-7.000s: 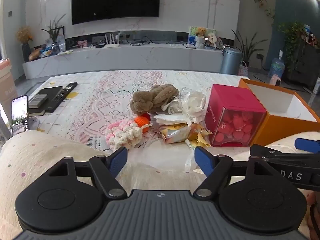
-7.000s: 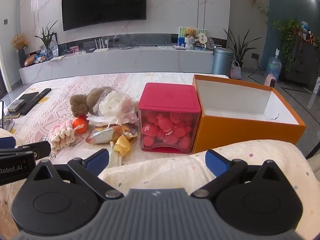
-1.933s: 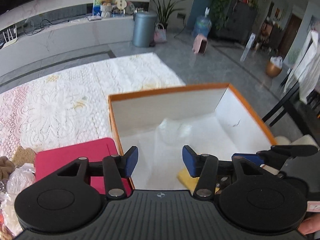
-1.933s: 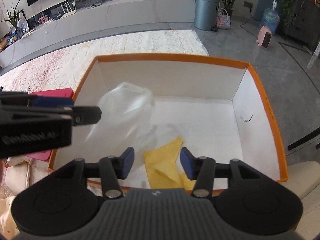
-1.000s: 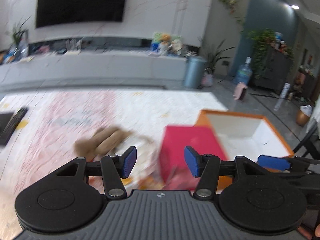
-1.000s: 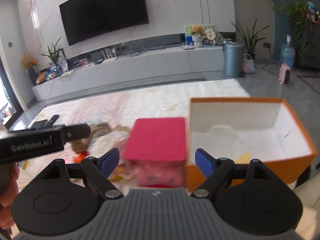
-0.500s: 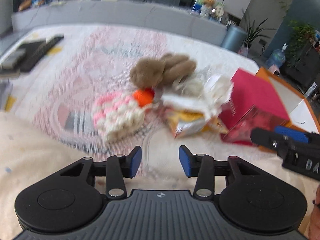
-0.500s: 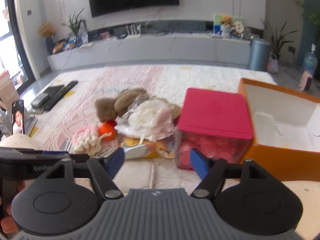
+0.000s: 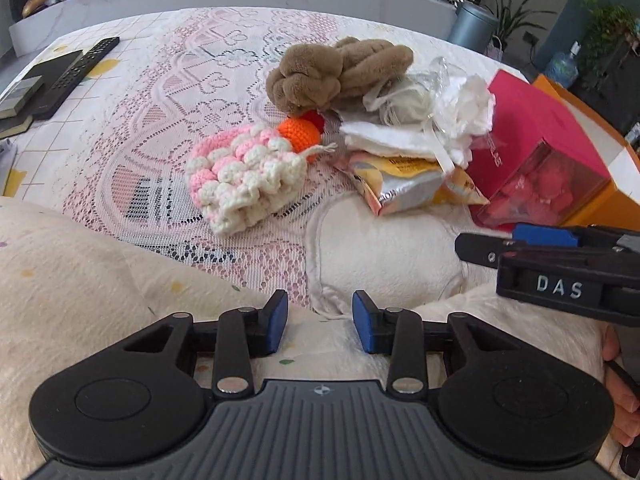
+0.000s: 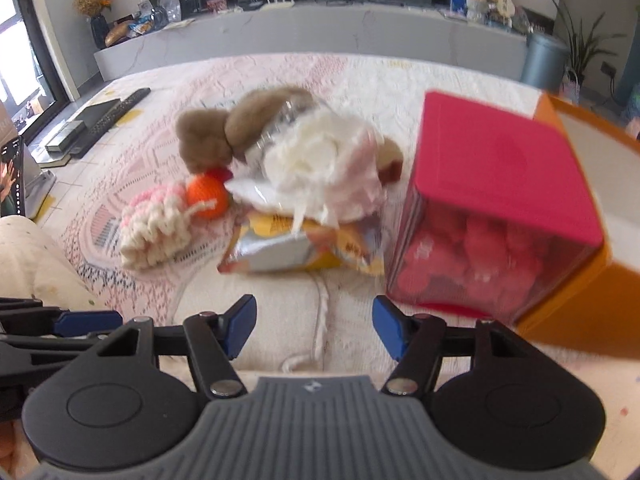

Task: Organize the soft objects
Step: 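Grasp the white towel with the right gripper and lift it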

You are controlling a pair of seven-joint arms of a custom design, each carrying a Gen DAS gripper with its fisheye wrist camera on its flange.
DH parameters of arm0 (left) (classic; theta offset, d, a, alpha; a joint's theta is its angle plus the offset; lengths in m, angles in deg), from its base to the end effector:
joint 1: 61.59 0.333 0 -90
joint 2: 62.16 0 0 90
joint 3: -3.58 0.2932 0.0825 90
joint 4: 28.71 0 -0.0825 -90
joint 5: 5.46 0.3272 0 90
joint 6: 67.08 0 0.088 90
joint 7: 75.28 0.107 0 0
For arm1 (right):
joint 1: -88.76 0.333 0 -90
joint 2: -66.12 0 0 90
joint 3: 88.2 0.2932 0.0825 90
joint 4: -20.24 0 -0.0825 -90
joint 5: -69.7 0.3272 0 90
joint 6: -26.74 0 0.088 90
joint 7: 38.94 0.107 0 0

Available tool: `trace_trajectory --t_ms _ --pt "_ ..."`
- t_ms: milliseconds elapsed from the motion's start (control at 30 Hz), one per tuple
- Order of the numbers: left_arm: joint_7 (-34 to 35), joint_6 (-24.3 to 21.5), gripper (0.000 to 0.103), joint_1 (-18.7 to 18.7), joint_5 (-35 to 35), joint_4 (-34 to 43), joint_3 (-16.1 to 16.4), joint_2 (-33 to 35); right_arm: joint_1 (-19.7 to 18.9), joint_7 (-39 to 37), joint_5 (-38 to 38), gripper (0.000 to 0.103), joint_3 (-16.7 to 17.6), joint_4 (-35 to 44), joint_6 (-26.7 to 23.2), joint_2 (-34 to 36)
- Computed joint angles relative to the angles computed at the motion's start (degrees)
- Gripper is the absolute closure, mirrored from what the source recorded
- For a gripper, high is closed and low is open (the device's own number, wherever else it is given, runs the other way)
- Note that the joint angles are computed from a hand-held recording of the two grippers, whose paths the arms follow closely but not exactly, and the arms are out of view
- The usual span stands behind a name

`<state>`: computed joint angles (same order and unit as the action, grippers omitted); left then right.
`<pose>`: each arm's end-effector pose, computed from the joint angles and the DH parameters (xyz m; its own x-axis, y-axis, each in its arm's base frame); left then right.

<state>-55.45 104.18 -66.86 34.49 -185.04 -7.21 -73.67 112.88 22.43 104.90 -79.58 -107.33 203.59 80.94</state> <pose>0.3639 -0.1511 0.3477 0.2334 -0.9630 0.1345 -0.8406 -0.2693 -0.4700 0.4820 0.2502 0.3386 0.4676 -0.8745 -0.1293 -0.7595 -0.3226 -0.5649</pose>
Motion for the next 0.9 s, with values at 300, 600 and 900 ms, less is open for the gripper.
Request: trace_trajectory --t_ms 300,600,900 --pt "7.9 -1.8 0.063 -3.5 -6.8 -0.1 1.6 0.1 -0.5 -1.5 1.6 0.038 0.8 -4.0 -0.6 -1.1" --pt "11.8 3.3 0.065 -2.9 -9.9 -1.4 2.3 1.2 -3.9 -6.9 8.0 0.035 4.2 -2.1 -2.0 0.4" --pt "7.3 13.2 0.065 5.5 -7.7 -2.1 -2.0 3.5 -2.5 -7.3 10.0 0.035 2.1 4.9 -5.8 5.3"
